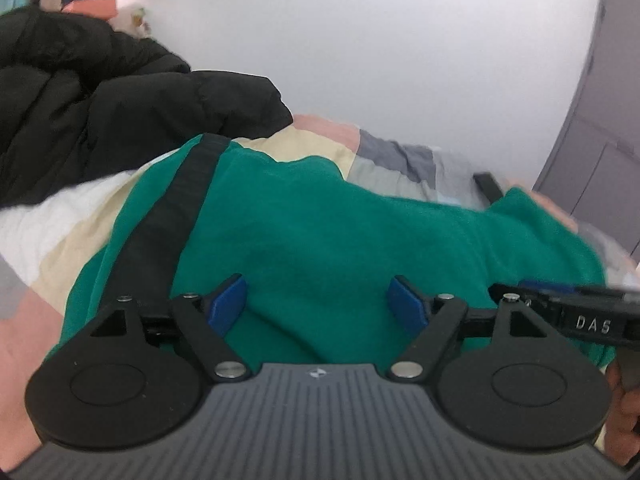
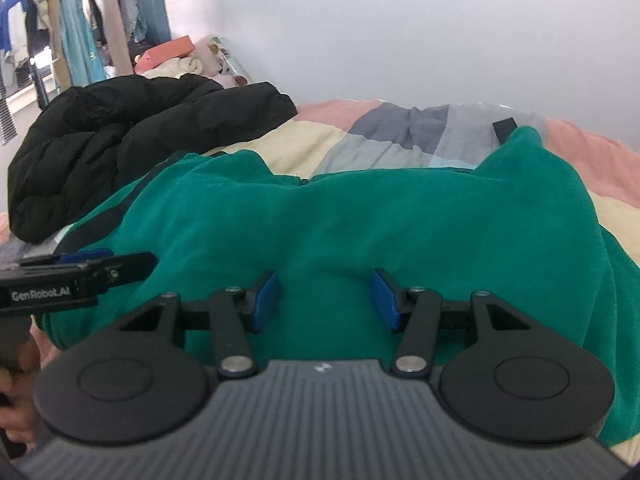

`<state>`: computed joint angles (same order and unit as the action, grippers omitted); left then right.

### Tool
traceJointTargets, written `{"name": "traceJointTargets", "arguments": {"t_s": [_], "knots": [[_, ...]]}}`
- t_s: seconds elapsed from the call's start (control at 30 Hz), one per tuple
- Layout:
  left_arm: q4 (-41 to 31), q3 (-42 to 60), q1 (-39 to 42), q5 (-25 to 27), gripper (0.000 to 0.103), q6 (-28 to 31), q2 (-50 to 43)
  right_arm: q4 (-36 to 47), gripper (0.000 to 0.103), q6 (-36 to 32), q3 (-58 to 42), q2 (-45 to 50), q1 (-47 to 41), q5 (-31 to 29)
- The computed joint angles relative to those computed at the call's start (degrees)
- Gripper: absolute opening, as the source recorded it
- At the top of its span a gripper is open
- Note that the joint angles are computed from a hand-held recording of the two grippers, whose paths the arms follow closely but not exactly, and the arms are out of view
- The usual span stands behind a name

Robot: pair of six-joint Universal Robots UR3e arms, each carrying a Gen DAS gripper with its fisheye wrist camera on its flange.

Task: Fold large clothes
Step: 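Lift and roll the hoodie bundle over with both grippers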

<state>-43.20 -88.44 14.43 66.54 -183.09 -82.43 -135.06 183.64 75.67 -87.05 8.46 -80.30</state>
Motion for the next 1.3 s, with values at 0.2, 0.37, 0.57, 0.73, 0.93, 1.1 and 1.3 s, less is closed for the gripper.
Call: {"name": "traceJointTargets", "arguments": {"t_s": [0.2, 0.37, 0.57, 0.73, 0.93, 1.1, 1.3], "knots": [[-11.7, -1.5, 8.1, -9.5, 0.084, -2.0, 9.9, 4.7, 0.054, 4.1, 2.8, -6.9, -3.8, 5.2], [-28.8, -0.4, 15.4, -16.7, 0.089, 0.2, 18.9, 9.0, 0.055, 9.0, 6.3, -14.4, -7.1, 9.0], [-44.2, -1.3, 23.4, -22.5, 0.091, 1.8, 25.9, 14.9, 0.068, 16.1, 12.5, -24.0, -16.3, 19.2], [-51.5, -3.3, 28.6, -27.3, 0.091, 1.5, 26.2, 19.8, 0.078, 20.1, 16.3, -27.3, -22.1, 25.1], [-56.1, -7.3, 32.4, -32.0, 0.091, 0.1, 25.6, 16.5, 0.093, 28.7, 23.8, -29.6, -28.4, 33.0], [-51.2, -11.7, 32.5, -33.3, 0.091, -4.7, 25.4, 9.9, 0.093, 38.2, 30.6, -28.7, -30.5, 36.0], [-40.0, -15.7, 30.8, -32.1, 0.091, -11.5, 24.6, -3.4, 0.093, 48.5, 34.7, -23.4, -29.3, 33.4]]}}
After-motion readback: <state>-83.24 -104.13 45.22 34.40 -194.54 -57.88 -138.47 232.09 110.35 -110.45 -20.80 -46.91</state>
